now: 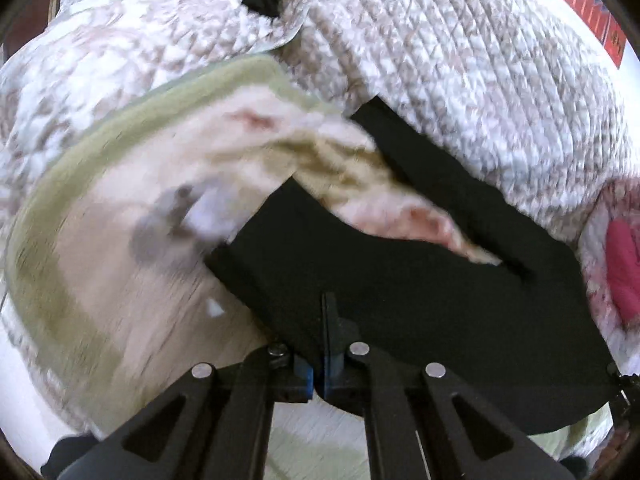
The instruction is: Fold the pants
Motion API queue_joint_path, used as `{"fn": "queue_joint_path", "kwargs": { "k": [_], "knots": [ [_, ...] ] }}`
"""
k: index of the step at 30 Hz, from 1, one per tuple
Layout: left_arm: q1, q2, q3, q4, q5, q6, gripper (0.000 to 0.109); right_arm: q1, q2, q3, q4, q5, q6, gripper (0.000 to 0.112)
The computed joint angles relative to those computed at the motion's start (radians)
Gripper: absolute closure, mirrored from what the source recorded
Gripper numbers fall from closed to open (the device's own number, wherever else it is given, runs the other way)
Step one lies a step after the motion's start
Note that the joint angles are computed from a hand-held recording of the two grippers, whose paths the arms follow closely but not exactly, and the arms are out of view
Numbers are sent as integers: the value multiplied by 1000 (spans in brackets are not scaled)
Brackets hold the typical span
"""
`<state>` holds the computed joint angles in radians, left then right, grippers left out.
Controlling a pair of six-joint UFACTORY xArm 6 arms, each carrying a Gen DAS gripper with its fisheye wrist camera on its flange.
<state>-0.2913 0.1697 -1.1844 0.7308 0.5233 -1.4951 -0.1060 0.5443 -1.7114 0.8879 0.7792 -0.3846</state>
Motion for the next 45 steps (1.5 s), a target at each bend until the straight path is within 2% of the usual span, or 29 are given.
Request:
{"fn": "queue_joint_path", "kwargs": {
  "k": [3, 9, 11, 14, 17, 21, 24, 26, 29, 32, 36, 40, 41, 43, 45],
  "knots": [
    [-3, 1, 65, -84, -27, 28, 104, -9, -19, 54, -11, 4, 30, 108],
    [-22, 0, 35, -18, 9, 21, 104, -2, -27, 36, -53, 8, 58, 104],
    [-30, -10, 32, -27, 41, 36, 99, -5, -46, 60, -101, -1, 82, 101],
    [-61, -23, 6, -10, 155, 41, 96, -11, -104, 124, -141, -28, 77, 101],
    [-96, -42, -15, 30, 278, 28, 93, 2, -165, 187, -218, -96, 93, 101],
    [-132, -59, -50, 89, 419, 6, 92, 27, -230, 264, -516, -286, 296, 98],
    [-145, -68, -68, 123, 478, -1, 85, 26, -232, 266, -600, -346, 321, 97],
    [-146, -65, -81, 138, 472, 3, 83, 44, -213, 234, -508, -337, 179, 97],
    [-151, -32, -119, 146, 445, 25, 79, 88, -170, 186, -473, -325, 32, 97],
    [-148, 17, -164, 131, 380, 67, 79, 114, -108, 112, -451, -262, -37, 97],
    [-141, 93, -239, 98, 308, 132, 78, 132, -63, 72, -477, -257, -48, 97],
    [-122, 163, -286, 83, 231, 173, 75, 118, -28, 48, -548, -265, 6, 97],
    [-117, 182, -299, 78, 228, 183, 75, 108, -12, 35, -562, -257, 23, 97],
    [-102, 216, -313, 58, 229, 203, 75, 90, 13, 0, -498, -208, -10, 98],
    [-91, 243, -322, 7, 255, 233, 75, 94, 6, 5, -511, -215, -19, 98]
  ]
}}
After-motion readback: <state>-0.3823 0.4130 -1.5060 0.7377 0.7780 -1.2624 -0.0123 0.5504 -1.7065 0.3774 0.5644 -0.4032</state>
